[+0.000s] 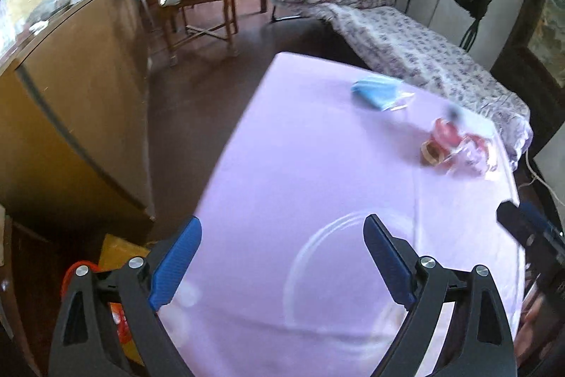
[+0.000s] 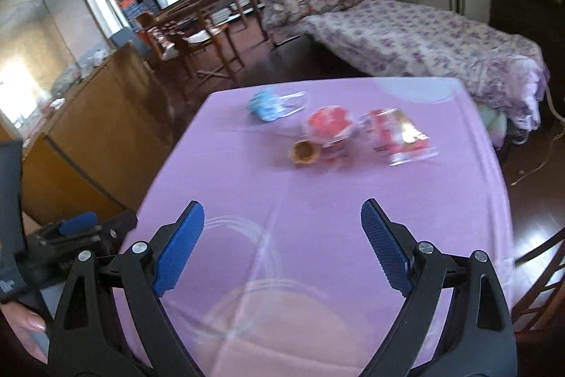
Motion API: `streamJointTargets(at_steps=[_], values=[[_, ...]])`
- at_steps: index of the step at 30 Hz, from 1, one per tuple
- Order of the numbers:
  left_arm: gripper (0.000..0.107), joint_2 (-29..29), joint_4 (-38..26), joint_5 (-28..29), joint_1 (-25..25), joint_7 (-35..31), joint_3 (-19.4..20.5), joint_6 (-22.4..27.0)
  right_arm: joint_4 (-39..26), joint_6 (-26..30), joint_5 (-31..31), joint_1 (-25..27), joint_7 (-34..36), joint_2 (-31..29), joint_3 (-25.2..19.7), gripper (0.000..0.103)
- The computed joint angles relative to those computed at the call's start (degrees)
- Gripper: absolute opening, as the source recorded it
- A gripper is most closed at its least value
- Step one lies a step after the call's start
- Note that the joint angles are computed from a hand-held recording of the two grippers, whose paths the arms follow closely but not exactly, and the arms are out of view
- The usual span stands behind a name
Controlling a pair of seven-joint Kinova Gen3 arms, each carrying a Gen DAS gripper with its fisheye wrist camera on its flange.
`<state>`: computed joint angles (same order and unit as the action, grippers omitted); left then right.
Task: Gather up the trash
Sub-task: 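Move both open tools back over the table, then grasp the blue face mask with the left tool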
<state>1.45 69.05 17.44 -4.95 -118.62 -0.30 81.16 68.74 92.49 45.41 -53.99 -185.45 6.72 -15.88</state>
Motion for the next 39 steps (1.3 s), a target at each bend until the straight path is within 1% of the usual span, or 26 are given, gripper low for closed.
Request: streamJointTargets(at_steps=[3, 6, 10, 14, 16, 18, 23, 25, 28, 33, 39], values=[[0.092, 0.4, 0.6, -0.9, 2.3, 2.7, 1.8, -1.4, 1.5, 1.4, 0.6, 0.0, -1.8, -1.0, -0.1, 0.087], [0.092, 1.4, 0.5, -2.5, 4.6, 5.6, 3.2, -2.6, 3.0, 2.0, 0.4, 1.2, -3.4, -2.3, -0.5, 0.087], [0.092, 3.5, -1.4, -1.3, 5.9, 10.1, 3.7, -0.2, 4.8, 2.1, -0.4, 3.3, -4.7, -3.3, -1.3, 0.087], [0.092, 3.6, -0.7, -2.0, 6.8, 11.6, 4.0, -1.3, 5.1, 3.2, -0.5, 4.0, -3.8, -3.0, -2.0, 0.087], [0.092, 3.6, 0.3, -1.5, 6.5, 11.0, 3.8, -2.1, 5.3, 3.4, -0.4, 3.9, -3.9, -3.1, -2.2, 0.087], [0.092, 3.8, 1.1, -2.6, 6.7, 10.9, 3.7, -3.5, 6.0, 3.2, -0.7, 4.1, -4.3, -3.5, -2.2, 0.087], [0.092, 4.4, 1.8, -3.0, 5.7, 8.8, 3.3, -4.5, 6.4, 2.9, -2.1, 5.2, -4.1, -3.2, -2.1, 0.087], [0.092, 4.7, 1.6, -3.1, 5.5, 7.3, 3.4, -4.2, 7.2, 1.6, -2.9, 5.9, -4.6, -3.3, -1.7, 0.087], [0.092, 4.9, 1.4, -1.4, 4.7, 4.9, 3.4, -3.2, 8.1, 0.2, -3.3, 6.6, -5.6, -3.1, -1.3, 0.087], [0.092, 5.2, 1.2, 0.2, 4.0, 2.6, 3.3, -1.6, 7.7, 1.0, -2.1, 7.5, -4.8, -1.8, -0.1, 0.087], [0.092, 5.8, 0.6, 0.8, 3.7, 1.9, 3.3, -0.8, 8.1, 0.1, -6.0, 11.3, -2.7, -1.9, 2.3, 0.087]])
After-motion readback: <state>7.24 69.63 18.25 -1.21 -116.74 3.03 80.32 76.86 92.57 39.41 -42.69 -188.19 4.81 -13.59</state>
